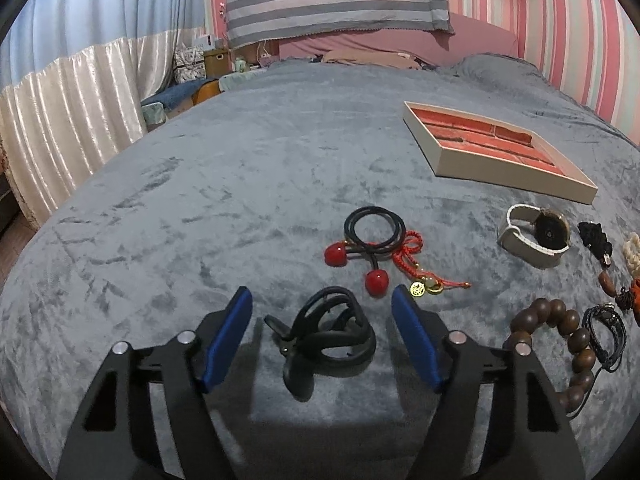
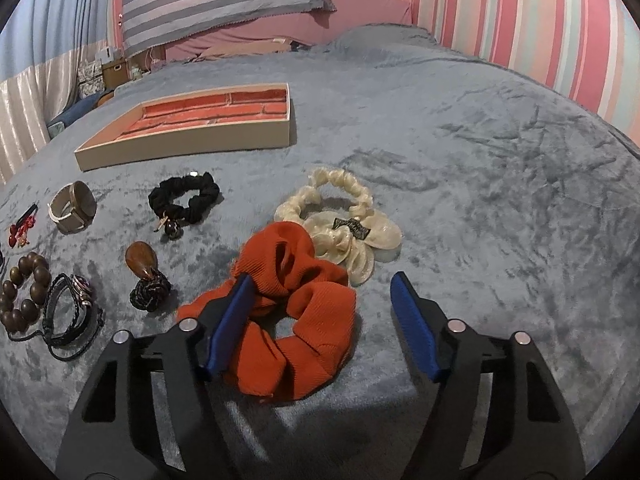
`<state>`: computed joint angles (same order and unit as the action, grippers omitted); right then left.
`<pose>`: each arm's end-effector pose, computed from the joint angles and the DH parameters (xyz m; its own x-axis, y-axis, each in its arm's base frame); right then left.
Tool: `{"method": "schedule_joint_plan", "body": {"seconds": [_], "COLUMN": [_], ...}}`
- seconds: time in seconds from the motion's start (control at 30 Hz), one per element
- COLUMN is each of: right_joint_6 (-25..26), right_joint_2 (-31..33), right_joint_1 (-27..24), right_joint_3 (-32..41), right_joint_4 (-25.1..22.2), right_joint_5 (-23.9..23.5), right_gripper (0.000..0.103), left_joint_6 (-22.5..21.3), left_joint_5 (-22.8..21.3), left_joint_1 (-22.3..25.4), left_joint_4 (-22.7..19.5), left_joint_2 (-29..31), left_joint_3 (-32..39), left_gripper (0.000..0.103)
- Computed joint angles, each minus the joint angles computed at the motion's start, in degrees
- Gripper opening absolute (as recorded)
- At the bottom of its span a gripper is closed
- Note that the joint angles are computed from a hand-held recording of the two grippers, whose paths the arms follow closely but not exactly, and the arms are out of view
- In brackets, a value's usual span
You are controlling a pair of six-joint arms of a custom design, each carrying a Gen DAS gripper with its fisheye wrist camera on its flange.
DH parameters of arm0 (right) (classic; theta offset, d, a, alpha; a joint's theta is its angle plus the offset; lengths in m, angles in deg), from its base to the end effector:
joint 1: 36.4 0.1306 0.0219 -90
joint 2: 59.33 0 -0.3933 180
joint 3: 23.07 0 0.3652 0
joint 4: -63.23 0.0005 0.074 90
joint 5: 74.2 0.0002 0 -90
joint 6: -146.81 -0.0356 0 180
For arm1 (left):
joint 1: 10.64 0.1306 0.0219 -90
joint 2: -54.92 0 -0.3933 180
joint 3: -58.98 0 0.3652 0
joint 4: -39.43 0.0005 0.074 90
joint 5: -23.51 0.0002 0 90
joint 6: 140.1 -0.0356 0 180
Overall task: Organize jewelry
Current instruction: 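Close the left gripper on the black claw clip while the right gripper grasps the orange scrunchie, then lower the clip into the tray with the left tool while the right tool drops the scrunchie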
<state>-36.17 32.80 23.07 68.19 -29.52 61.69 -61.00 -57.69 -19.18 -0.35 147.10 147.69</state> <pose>0.2232 0.3272 0.4195 -0.5954 0.3588 -0.7189 0.5387 0.8421 -0.0258 0.4746 -0.0773 0.4266 -0.6168 0.2816 -0.7351 0.3804 0.9242 0.0348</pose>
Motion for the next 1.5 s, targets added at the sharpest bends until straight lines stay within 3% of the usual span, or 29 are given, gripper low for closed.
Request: {"method": "schedule_joint_plan", "body": {"seconds": [0.13,0.33,0.63,0.97,1.23,1.5], "right_joint_6": [2.1,3.6,4.7,6.8,15.5,33.2], "right_joint_2": [-0.5,-0.8,-1.0,-0.5,-1.0,-1.3], "right_joint_1": [-0.3,-0.3,-0.1,1.0,-2.3,-10.6], "right_joint_3": [-0.6,-0.9,-0.7,2.2,5.7,8.8], "right_joint_4": [2.4,3.9,4.5,3.1,6.9,21.1], "right_joint_5": [-0.7,-0.5,0.1,4.4,8.4,7.6], "right_gripper": [0.044,0.030,0.022,0.020,0.020,0.020], "left_joint_6": [0.2,0.0,0.2,-0.6,1.0,2.7], "left_joint_5": [0.7,1.1,1.6,0.9,2.6,3.0], "left_joint_1": [0.2,0.3,0.5,-0.4,-3.1,-8.6], "left_joint_4": [-1.0,-1.2,-1.6,0.8,1.5,0.0], "left_joint_2": [0.9,1.1,1.4,-0.9,0.5,8.0], "left_joint_3": [0.9,1.1,1.6,0.7,7.2,20.0], "left_gripper": [0.060,0.058,0.049,0.049,0.049,0.050]}}
